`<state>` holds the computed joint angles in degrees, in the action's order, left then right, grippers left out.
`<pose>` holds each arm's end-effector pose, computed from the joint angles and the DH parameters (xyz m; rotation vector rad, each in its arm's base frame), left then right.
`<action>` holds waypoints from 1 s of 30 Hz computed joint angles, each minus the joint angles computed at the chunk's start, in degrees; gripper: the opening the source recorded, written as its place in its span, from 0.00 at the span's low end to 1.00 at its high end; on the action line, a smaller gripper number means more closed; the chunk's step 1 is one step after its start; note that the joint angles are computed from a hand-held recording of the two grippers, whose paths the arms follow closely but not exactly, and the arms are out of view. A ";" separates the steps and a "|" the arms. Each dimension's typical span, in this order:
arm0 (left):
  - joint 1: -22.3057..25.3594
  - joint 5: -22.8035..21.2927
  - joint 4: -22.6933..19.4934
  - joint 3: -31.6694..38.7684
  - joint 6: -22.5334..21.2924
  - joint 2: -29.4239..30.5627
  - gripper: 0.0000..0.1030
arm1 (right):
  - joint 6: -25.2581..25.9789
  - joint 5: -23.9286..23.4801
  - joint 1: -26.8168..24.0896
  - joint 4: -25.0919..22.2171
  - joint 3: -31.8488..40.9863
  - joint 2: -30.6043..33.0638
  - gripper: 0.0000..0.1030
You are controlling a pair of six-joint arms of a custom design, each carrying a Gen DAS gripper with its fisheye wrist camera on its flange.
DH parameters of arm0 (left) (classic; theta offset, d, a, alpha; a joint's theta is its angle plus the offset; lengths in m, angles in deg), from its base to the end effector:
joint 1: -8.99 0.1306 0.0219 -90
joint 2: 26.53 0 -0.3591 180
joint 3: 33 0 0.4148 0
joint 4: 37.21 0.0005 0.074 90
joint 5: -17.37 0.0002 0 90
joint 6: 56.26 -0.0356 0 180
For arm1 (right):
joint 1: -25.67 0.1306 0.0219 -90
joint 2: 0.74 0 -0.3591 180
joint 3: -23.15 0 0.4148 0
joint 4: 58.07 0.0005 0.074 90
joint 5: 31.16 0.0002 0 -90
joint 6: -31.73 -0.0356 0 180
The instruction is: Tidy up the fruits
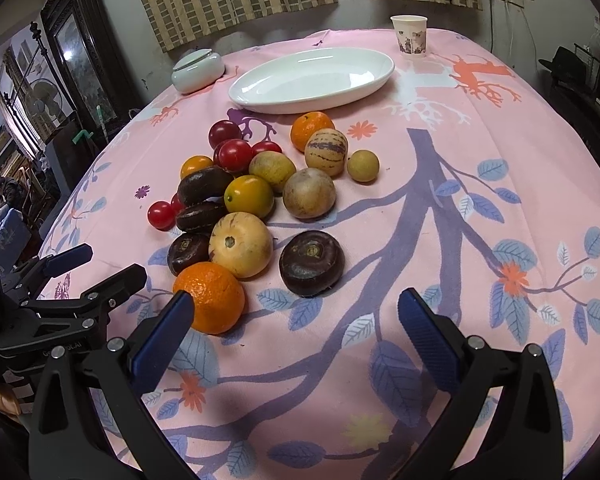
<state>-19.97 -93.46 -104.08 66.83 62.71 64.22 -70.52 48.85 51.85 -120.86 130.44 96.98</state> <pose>0.4374 -0.2282 0.4643 -0.1318 2.4801 0.0521 0.4860 0.2452 0.4679 -0.3825 2.5203 0.4891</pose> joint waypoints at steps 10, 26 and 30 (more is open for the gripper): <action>-0.03 0.17 0.02 -0.08 -0.12 0.07 0.98 | -0.02 0.06 0.13 0.11 -0.09 0.04 0.99; 0.53 1.42 0.11 0.27 -0.95 0.48 0.98 | 0.77 0.10 0.01 -0.55 0.29 0.45 0.99; 1.84 -0.09 0.65 -0.24 -3.89 0.00 0.98 | 2.87 -0.32 -0.65 -1.14 0.70 0.23 0.99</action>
<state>-18.13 -93.55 -103.42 66.59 58.82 64.21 -67.65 48.53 51.20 -122.00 131.15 97.21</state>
